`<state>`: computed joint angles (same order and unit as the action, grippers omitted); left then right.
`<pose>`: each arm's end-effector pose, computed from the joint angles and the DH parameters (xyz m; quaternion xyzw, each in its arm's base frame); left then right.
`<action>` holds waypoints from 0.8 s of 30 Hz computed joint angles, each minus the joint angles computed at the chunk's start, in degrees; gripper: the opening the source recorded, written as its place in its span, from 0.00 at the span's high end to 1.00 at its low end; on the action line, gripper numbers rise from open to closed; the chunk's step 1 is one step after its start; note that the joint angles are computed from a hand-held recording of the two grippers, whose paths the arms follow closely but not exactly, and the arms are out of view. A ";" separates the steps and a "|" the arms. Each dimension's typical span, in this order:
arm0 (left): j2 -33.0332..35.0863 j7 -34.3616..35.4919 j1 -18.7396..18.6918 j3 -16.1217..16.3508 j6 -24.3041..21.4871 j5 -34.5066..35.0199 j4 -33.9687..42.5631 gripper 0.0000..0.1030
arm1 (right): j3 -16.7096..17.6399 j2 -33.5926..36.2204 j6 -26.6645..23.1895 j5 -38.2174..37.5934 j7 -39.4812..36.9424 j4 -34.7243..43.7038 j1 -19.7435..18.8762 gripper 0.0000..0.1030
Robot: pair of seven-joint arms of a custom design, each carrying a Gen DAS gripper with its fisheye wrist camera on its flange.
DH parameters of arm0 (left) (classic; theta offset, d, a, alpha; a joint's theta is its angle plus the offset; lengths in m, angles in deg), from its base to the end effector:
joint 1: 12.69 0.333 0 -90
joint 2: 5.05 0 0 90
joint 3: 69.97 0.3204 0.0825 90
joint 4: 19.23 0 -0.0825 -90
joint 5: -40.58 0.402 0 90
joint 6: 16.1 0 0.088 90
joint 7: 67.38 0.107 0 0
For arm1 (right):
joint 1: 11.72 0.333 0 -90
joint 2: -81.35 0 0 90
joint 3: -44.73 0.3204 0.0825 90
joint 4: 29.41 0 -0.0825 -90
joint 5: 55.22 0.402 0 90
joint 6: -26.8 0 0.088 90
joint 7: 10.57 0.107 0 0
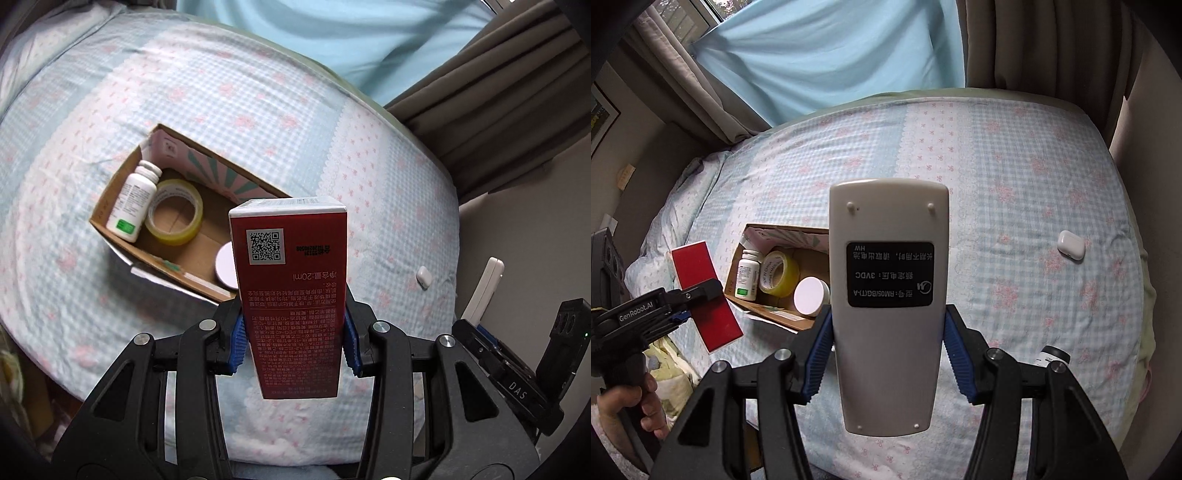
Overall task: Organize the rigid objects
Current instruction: 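Carry red box and white remote into the cardboard box and release both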
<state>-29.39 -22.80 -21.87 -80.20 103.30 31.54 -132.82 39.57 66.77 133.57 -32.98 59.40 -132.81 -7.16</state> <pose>0.4404 -0.1838 0.6946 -0.8282 0.4964 -0.2596 0.0180 0.5165 0.0173 0.6857 -0.7741 0.5803 -0.0099 0.2528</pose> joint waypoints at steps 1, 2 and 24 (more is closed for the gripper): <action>-0.50 2.21 -0.06 1.19 -0.66 -0.29 -0.22 0.63 | 0.91 -0.78 1.11 -0.22 1.37 -0.71 0.33 0.48; -1.03 4.45 0.05 2.33 -1.39 -0.66 -0.46 0.63 | 1.72 -1.39 2.02 -0.48 3.01 -1.26 0.74 0.48; 10.36 53.44 7.71 8.88 -9.29 -10.50 2.77 0.64 | 9.28 6.19 19.05 -4.49 38.07 -5.75 11.05 0.48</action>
